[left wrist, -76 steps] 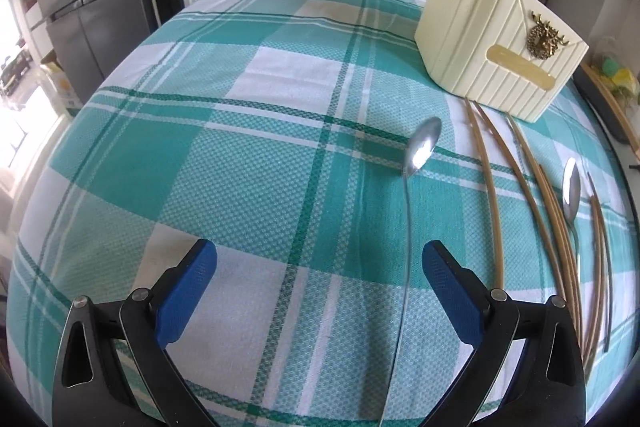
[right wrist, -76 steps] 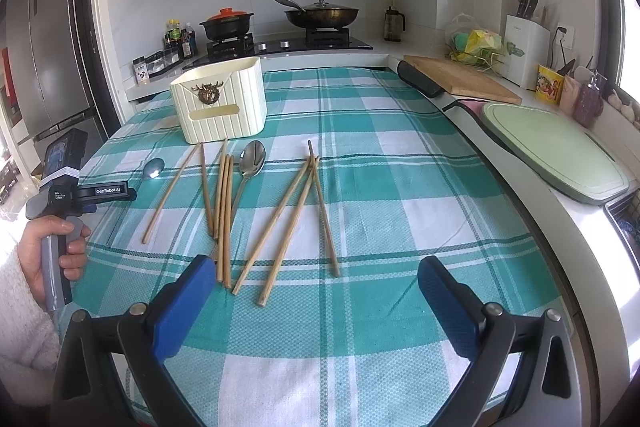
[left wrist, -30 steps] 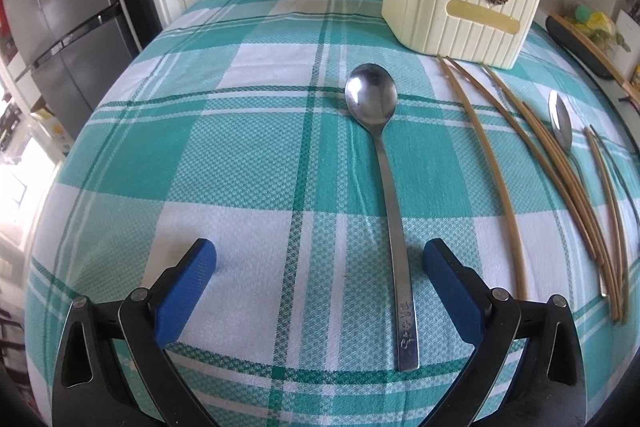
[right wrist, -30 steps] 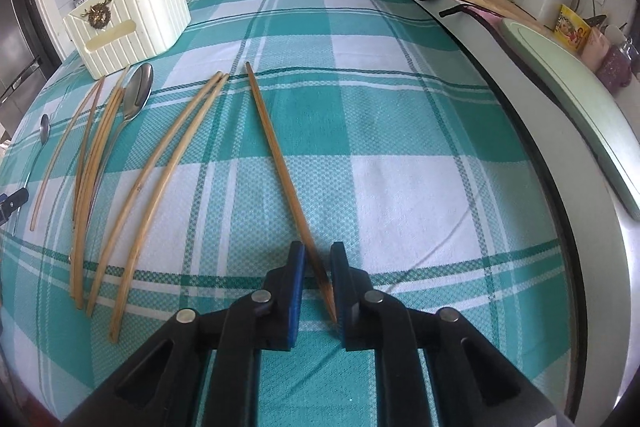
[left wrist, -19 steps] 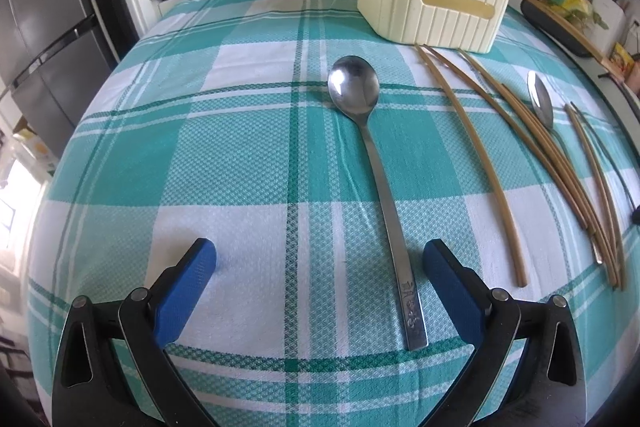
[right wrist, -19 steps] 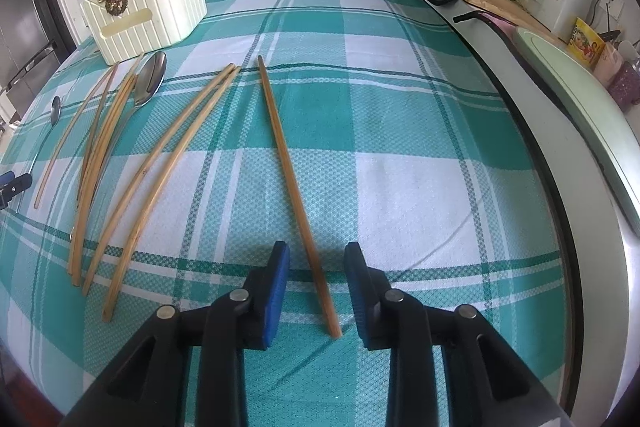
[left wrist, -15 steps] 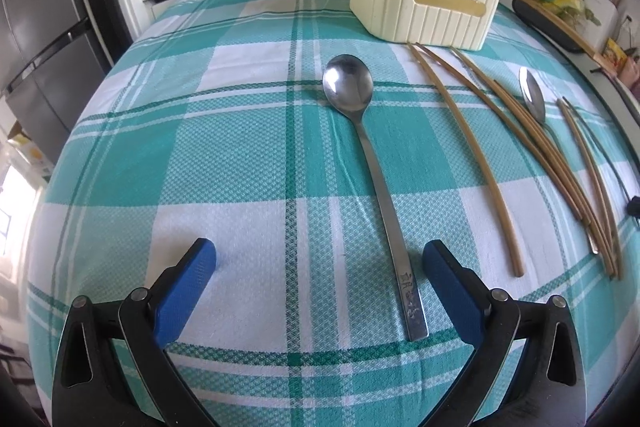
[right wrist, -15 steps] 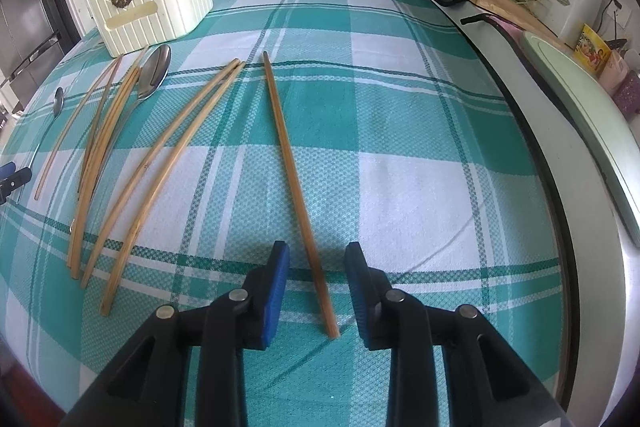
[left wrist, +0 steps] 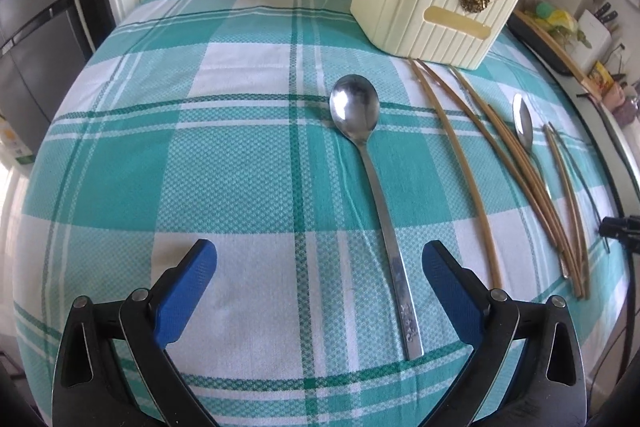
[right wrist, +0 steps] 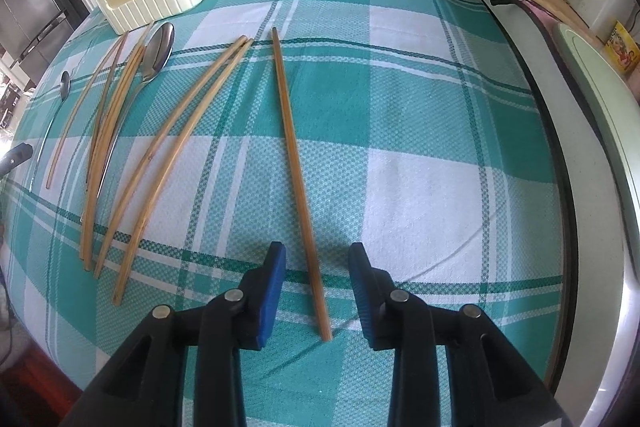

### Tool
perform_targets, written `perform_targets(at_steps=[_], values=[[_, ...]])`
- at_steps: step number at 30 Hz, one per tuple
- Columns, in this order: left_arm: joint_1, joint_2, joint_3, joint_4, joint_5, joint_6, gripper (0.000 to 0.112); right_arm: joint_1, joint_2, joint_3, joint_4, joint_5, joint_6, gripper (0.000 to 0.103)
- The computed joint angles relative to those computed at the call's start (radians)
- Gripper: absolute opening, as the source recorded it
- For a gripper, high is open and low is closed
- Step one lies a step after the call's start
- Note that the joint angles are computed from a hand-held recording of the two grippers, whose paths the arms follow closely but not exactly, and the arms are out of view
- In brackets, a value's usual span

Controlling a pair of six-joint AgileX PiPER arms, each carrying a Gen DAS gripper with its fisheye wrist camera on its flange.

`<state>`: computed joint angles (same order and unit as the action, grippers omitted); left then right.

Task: Organize utensils
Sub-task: 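Close the left gripper on the spoon while the right gripper grasps a chopstick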

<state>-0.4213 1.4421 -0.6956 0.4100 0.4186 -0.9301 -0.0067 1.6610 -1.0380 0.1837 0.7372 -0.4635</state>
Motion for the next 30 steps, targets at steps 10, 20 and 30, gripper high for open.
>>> perform_targets(at_steps=[10, 20, 30], values=[[-0.035, 0.201, -0.204, 0.135, 0.105, -0.046, 0.100, 0.103, 0.178, -0.266, -0.092, 0.135, 0.049, 0.034], [0.000, 0.260, -0.298, 0.101, 0.126, -0.026, 0.089, 0.185, 0.449, -0.687, -0.074, 0.260, 0.119, 0.034], [0.034, 0.274, -0.349, 0.081, 0.083, 0.029, 0.036, 0.174, 0.558, -0.906, 0.008, 0.293, 0.166, 0.006]])
